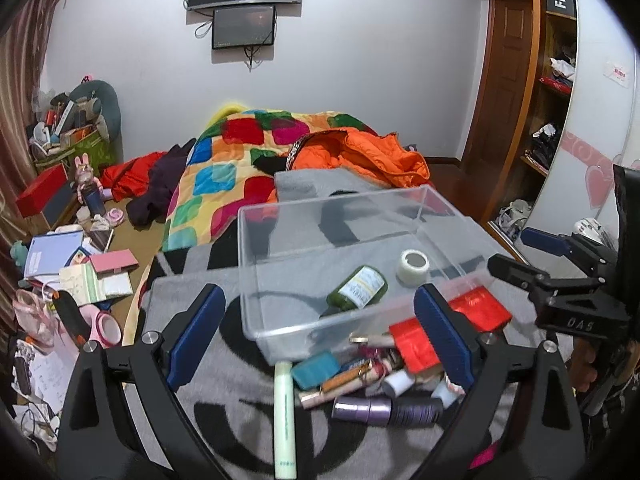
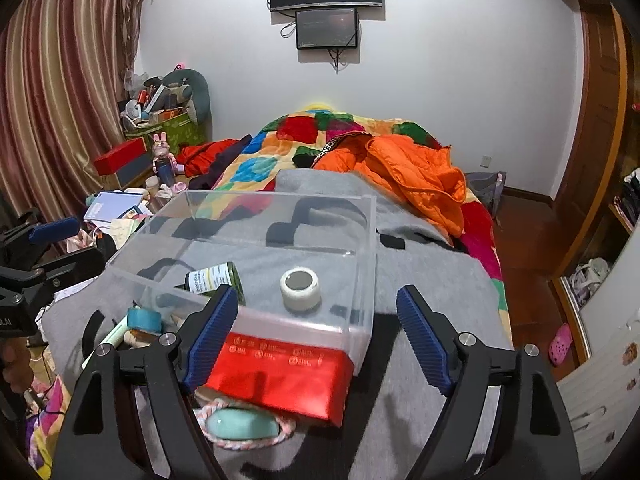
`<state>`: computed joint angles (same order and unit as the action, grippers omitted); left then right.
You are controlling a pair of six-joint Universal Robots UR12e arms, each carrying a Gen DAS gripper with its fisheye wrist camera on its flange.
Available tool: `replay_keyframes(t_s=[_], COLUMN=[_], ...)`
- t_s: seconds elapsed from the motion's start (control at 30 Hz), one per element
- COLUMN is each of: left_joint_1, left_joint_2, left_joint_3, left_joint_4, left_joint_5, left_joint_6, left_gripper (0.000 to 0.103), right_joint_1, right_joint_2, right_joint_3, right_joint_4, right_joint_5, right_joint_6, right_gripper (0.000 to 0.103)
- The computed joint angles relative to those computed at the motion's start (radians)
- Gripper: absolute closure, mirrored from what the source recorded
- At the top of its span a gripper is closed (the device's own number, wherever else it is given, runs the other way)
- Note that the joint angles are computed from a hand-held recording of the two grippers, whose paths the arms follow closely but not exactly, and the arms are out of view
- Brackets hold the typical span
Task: Organize objects
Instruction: 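Withdraw both open tools from the clear box, then grasp the pale green tube with the left tool while the right tool grasps the braided bracelet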
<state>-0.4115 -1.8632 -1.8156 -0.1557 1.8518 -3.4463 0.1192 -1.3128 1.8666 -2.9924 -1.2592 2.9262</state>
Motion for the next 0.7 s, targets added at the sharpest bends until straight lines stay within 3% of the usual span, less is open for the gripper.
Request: replay_keyframes(t_s=[0.5, 0.57, 0.7], left_joint_1=[0.003, 0.003, 0.01], left_joint_2=[0.018, 0.018, 0.022], left_joint_3=[-0.098, -0.107, -0.13], left_joint_4=[-0.019, -0.027, -0.031], left_joint_5=[-0.013, -0.02, -0.053], left_joint_6=[-0.049, -0.056, -0.076], left_gripper=[0.008, 0.023, 0.035], right_joint_1=[-0.022, -0.017, -0.012], right_joint_2=[-0.03, -0.029, -0.029], right_joint_3=[0.082, 0.091, 0.108], right_joint_4=[0.036, 0.032, 0.051], right_joint_5=[0.014, -0.008, -0.021], right_joint_6=[0.031, 0.027, 0.01], right_gripper=[0.024, 0.024, 0.024])
